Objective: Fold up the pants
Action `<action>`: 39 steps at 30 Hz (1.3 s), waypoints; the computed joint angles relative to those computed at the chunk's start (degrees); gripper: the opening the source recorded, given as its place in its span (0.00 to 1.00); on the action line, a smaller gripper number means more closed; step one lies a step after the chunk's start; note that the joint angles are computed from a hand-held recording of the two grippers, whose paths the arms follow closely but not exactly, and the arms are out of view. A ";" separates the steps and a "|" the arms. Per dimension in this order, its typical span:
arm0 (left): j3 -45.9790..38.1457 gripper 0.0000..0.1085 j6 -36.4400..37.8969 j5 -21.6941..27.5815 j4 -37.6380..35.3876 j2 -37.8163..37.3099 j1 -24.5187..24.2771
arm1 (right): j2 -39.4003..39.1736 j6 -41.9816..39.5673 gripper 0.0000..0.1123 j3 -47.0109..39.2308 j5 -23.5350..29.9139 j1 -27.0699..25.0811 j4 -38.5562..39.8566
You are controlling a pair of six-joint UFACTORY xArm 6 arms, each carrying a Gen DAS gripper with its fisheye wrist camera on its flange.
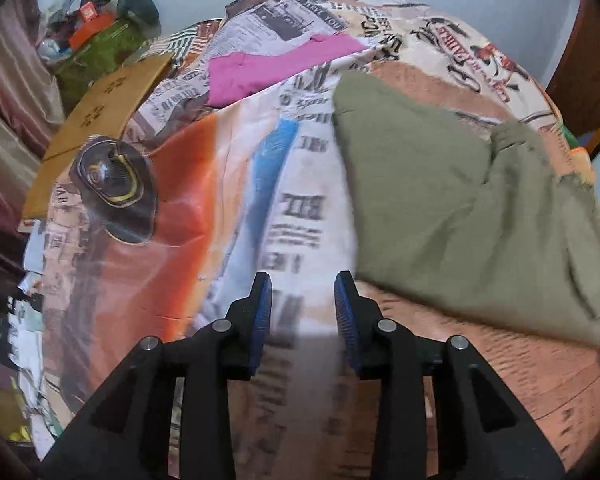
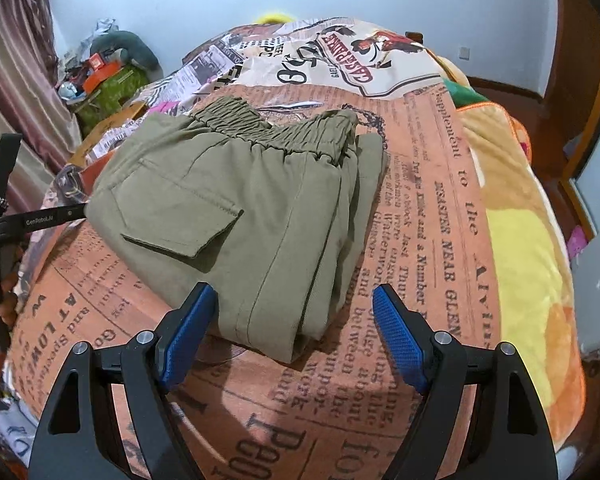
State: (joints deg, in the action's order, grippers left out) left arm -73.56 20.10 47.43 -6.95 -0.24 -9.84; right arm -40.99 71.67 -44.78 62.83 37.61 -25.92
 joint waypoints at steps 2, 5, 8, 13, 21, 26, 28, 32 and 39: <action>-1.23 0.33 1.50 1.89 -2.12 0.69 1.19 | 0.54 -0.73 0.66 -0.81 1.94 0.19 -0.88; -2.64 0.33 3.51 4.18 -3.51 0.99 2.06 | 0.09 -2.17 0.66 -0.61 2.87 -0.91 -0.49; -3.60 0.33 5.45 6.11 -5.07 0.54 1.88 | -0.58 -3.62 0.65 -0.46 3.29 -2.35 0.77; -7.78 0.34 9.53 8.10 -8.82 1.21 0.14 | -1.63 -4.91 0.65 -1.39 2.51 -4.89 1.01; -18.13 0.43 11.91 12.07 -12.88 7.30 -5.96 | 1.43 -11.33 0.59 -3.47 -3.43 -12.14 0.90; -24.19 0.43 11.04 16.10 -13.33 12.82 -9.18 | 4.95 -17.13 0.59 -4.08 -8.82 -18.18 4.87; -25.36 0.43 10.82 16.57 -12.79 14.64 -10.33 | 6.27 -19.03 0.58 -4.09 -10.56 -20.12 6.64; -25.83 0.44 9.13 17.21 -11.70 17.08 -11.01 | 8.29 -23.89 0.39 -3.00 -14.12 -23.64 13.35; -24.47 0.45 11.38 15.99 -9.92 16.46 -11.85 | 7.31 -25.87 0.32 -0.39 -17.31 -23.74 14.42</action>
State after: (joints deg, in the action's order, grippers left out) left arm -98.03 31.49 63.42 -16.87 16.22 -21.69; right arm -33.69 45.80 -45.17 45.52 13.87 -11.50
